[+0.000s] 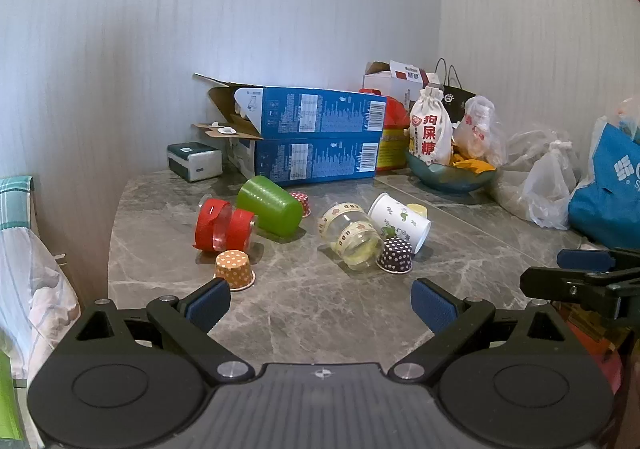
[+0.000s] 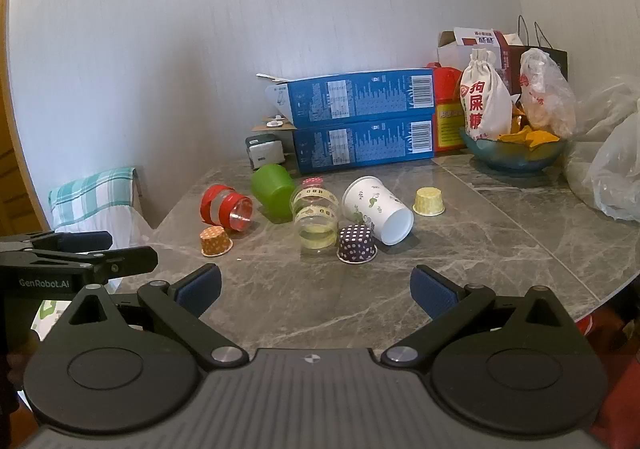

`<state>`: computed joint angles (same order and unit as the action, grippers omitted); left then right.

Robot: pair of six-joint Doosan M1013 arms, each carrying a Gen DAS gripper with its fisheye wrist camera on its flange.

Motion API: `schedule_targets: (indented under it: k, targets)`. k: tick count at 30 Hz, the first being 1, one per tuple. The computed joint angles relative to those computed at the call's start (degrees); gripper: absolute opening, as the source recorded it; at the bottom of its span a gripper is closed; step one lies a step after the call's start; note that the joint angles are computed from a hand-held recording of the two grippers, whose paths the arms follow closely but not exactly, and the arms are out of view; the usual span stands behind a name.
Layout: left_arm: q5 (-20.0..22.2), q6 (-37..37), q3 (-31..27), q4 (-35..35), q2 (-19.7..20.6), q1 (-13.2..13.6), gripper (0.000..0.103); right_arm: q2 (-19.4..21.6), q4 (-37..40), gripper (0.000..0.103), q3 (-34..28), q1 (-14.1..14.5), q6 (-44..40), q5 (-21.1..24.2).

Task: Flip cup upright

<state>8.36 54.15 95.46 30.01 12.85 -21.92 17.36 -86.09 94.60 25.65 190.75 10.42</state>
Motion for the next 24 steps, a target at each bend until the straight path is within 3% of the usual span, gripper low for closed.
schedule_targets:
  k: [5, 24]
  targets:
    - [0.5, -0.4, -0.2, -0.1, 0.1, -0.1, 0.099, 0.1, 4.6, 0.102, -0.3, 0.0, -5.1, -0.1]
    - [0.7, -1.0, -0.2, 0.2, 0.1, -0.1, 0.099, 0.2, 7.9, 0.102, -0.4, -0.3, -7.5, -0.7]
